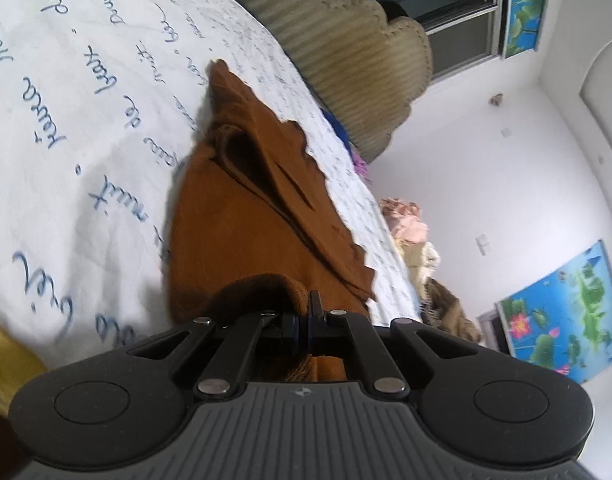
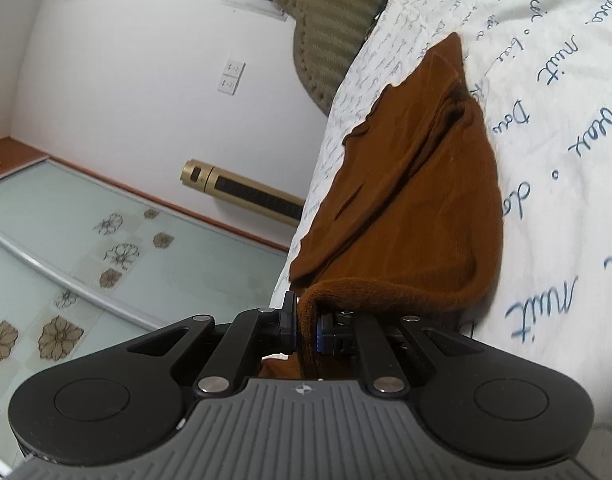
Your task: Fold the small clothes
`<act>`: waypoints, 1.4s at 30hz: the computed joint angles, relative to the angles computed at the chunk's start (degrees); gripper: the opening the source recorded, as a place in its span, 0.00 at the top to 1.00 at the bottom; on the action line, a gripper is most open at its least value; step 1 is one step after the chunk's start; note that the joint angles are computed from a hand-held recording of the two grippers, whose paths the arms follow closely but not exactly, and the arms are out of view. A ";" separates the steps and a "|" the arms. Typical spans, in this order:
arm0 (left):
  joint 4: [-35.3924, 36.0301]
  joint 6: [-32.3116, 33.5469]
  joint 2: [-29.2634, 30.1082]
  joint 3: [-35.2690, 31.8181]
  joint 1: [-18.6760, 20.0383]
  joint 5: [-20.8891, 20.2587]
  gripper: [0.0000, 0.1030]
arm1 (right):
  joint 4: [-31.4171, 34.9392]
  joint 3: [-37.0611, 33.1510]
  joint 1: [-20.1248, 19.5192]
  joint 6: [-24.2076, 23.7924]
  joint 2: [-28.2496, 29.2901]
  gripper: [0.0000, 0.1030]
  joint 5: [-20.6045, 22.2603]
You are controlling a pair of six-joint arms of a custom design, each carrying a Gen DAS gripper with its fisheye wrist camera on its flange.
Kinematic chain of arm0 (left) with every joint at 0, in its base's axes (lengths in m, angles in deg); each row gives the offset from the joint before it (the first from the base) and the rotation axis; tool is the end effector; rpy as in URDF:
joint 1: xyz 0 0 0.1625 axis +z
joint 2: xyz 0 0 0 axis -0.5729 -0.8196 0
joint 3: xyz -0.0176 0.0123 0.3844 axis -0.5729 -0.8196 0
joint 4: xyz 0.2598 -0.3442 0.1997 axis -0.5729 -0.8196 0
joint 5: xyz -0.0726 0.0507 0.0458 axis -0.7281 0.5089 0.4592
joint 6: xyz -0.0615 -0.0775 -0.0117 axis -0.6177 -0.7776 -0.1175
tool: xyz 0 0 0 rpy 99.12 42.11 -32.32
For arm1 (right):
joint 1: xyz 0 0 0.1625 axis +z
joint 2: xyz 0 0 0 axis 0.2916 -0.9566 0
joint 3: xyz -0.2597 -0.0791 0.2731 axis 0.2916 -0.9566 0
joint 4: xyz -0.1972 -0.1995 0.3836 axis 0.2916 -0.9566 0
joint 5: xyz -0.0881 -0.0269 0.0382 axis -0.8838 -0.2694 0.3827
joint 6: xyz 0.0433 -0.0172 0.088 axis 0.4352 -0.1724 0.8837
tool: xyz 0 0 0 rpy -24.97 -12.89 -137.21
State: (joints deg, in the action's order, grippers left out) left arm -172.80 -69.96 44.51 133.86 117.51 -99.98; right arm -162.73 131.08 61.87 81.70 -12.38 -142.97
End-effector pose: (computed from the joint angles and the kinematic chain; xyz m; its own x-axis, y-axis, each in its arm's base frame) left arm -0.0049 -0.8346 0.1824 -0.9163 0.3156 0.2464 0.2027 0.8963 -0.3945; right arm 0.0576 -0.5721 0.1410 -0.9101 0.0008 -0.4144 0.3782 0.4107 -0.8296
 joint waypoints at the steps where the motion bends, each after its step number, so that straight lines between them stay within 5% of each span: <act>1: -0.62 0.18 0.39 -0.22 -0.22 0.95 0.97 | -0.03 -0.57 -0.20 0.34 0.38 0.86 -0.01; 17: -5.41 1.48 11.56 -13.43 -2.84 6.79 0.97 | 2.84 -12.24 -1.33 2.46 5.80 0.86 -5.93; 24: -6.77 3.32 14.35 -15.97 -4.00 12.76 0.97 | 8.24 -16.45 -1.69 3.44 7.81 0.87 -10.88; 33: -10.27 9.18 14.25 -14.62 -6.63 18.67 0.97 | 9.03 -17.65 -3.39 5.89 8.16 0.86 -3.60; 42: -7.76 9.02 19.52 -23.76 -7.96 20.54 0.97 | 10.20 -21.28 -3.28 6.71 8.71 0.86 -1.61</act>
